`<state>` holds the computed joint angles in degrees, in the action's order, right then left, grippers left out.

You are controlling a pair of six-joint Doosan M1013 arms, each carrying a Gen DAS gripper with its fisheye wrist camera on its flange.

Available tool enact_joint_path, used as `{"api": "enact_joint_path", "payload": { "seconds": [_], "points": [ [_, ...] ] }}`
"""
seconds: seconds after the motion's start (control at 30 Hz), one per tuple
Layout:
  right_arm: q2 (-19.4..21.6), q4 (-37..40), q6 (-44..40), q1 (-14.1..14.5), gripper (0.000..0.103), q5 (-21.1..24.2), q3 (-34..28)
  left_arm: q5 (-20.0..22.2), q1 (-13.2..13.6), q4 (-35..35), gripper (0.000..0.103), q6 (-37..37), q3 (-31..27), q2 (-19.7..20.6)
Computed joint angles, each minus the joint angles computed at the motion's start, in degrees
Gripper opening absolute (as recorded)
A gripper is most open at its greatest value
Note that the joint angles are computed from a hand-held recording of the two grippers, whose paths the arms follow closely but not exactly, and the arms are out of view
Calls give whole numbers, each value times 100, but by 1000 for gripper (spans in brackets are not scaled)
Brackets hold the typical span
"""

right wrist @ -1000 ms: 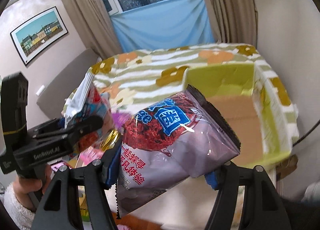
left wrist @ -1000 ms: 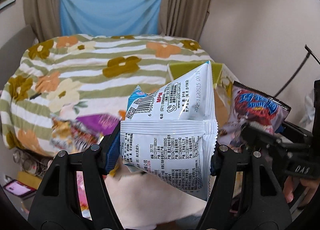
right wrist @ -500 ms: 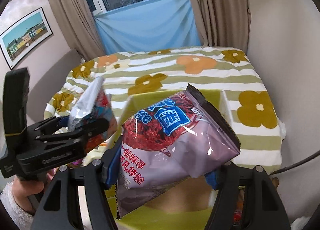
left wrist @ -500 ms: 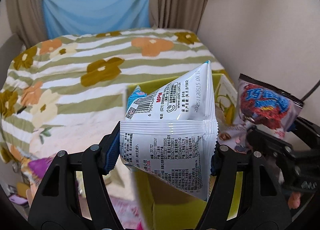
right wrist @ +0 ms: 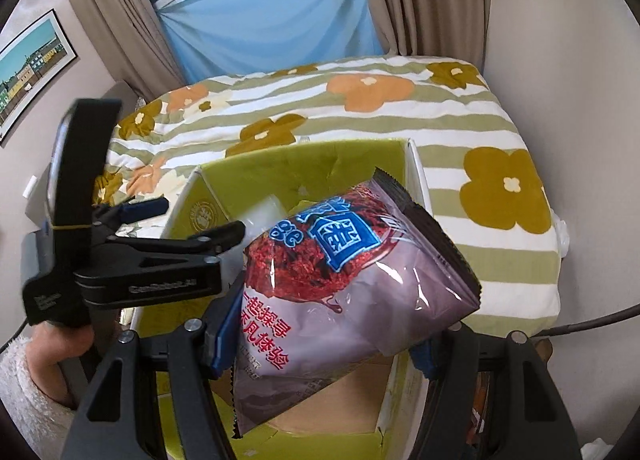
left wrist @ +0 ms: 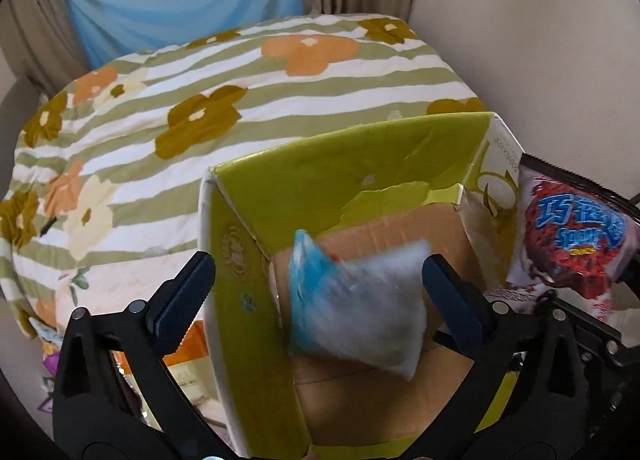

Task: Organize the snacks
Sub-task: 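Carry both bags over the yellow-green box and open both tools to drop them, then withdraw both tools from the box back toward the snack pile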

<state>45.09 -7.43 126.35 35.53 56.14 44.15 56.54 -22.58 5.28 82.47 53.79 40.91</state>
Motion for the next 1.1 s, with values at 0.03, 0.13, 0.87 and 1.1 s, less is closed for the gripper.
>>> {"api": "enact_joint_path", "payload": {
  "seconds": [0.03,0.13,0.87,1.1],
  "points": [
    [29,26,-47,-6,64,42,-44,13,12,8,102,-11,19,-16],
    [98,-15,-88,-2,65,127,-144,43,95,-172,102,-29,159,-115],
    [605,-202,70,-13,103,607,-998,-458,378,-386,102,-386,1068,-809],
    [307,-351,178,29,103,360,-590,-652,315,-311,102,-488,1272,-1026]
  ]
}}
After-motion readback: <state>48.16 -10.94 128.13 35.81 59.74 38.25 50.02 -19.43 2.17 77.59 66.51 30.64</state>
